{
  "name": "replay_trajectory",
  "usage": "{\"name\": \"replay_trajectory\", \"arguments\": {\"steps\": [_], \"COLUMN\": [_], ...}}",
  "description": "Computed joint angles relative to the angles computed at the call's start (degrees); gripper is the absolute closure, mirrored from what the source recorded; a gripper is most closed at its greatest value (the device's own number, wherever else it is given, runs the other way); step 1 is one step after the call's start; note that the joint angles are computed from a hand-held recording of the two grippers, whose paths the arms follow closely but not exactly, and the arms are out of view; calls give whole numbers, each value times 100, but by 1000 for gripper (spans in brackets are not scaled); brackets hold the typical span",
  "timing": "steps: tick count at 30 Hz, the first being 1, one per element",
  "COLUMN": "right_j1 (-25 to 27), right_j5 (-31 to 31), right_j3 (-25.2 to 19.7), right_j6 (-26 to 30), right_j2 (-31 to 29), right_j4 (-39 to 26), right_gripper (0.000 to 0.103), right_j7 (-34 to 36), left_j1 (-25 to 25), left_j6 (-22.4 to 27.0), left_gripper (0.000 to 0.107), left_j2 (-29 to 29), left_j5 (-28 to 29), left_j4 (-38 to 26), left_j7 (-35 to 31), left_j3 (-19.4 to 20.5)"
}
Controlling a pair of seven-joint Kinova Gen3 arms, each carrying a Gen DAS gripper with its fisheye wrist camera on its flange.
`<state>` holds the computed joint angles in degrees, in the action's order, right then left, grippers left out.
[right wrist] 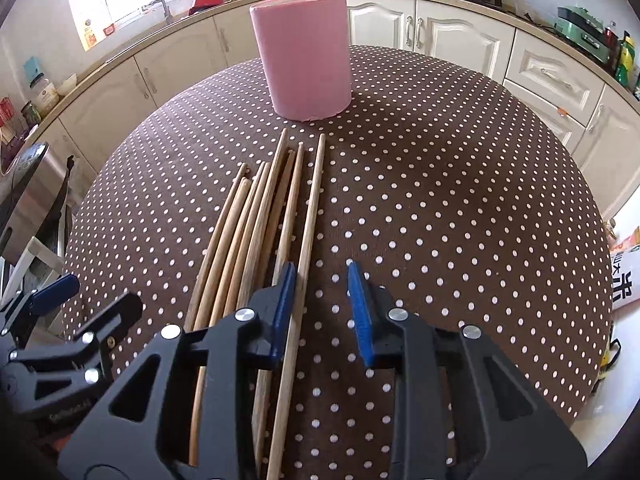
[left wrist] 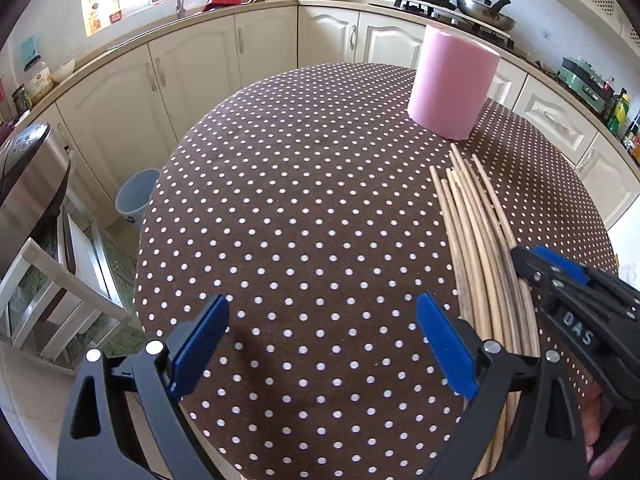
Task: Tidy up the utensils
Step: 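Lower the right gripper onto the wooden chopsticks and close on one chopstick, then close the left gripper on another chopstick while the right gripper holds its chopstick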
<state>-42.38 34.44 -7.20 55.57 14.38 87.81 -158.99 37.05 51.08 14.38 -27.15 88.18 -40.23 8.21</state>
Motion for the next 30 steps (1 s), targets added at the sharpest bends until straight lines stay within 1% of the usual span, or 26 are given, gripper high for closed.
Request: {"name": "replay_trajectory", "arguments": {"steps": [1,3,5,7,8,9,11,12,13,14,16,18,21,24,27,30], "right_j1": [32,-82,-193,-252,-275,-194,119,353,504,550,665,665,751,792,763,760], "right_j5": [47,125,268,282,169,61,-121,-246,-438,-555,-719,-627,-670,-634,-605,-552], "right_j3": [-41,46,124,275,388,394,248,101,60,90,78,73,20,-25,-101,-133], "right_j6": [39,277,384,248,103,-96,-562,-795,-1028,-1198,-1416,-1458,-1611,-1675,-1522,-1487], "right_j2": [68,247,387,380,327,248,57,-59,-171,-250,-400,-482,-575,-648,-708,-696], "right_j4": [-61,-294,-420,-357,-295,-189,86,246,396,514,729,867,1021,1141,1131,1114], "right_gripper": [75,75,75,84,95,96,97,97,97,97,97,97,97,97,97,97], "right_j7": [15,132,47,-93,-65,-47,-78,-82,-42,-15,-3,-138,-211,-263,-341,-398], "left_j1": [15,25,13,-5,-9,-5,-13,-34,-97,-170,-74,26,304,278,310,361], "left_j6": [9,3,-24,-31,-28,-30,-34,-53,-94,-84,47,132,469,528,581,745], "left_gripper": [14,14,14,14,14,14,14,14,14,14,14,14,14,14,14,14], "left_j2": [12,22,28,56,78,97,161,179,206,261,386,486,741,855,1005,1164], "left_j5": [-11,0,41,98,123,136,208,266,409,554,597,557,337,387,415,421], "left_j4": [-21,-56,-86,-155,-198,-228,-334,-358,-400,-480,-664,-799,-1132,-1314,-1506,-1783], "left_j7": [6,-1,-38,-111,-153,-181,-323,-403,-570,-729,-804,-833,-751,-774,-895,-1026], "left_j3": [6,16,23,34,36,31,49,49,85,144,67,3,-189,-190,-219,-267]}}
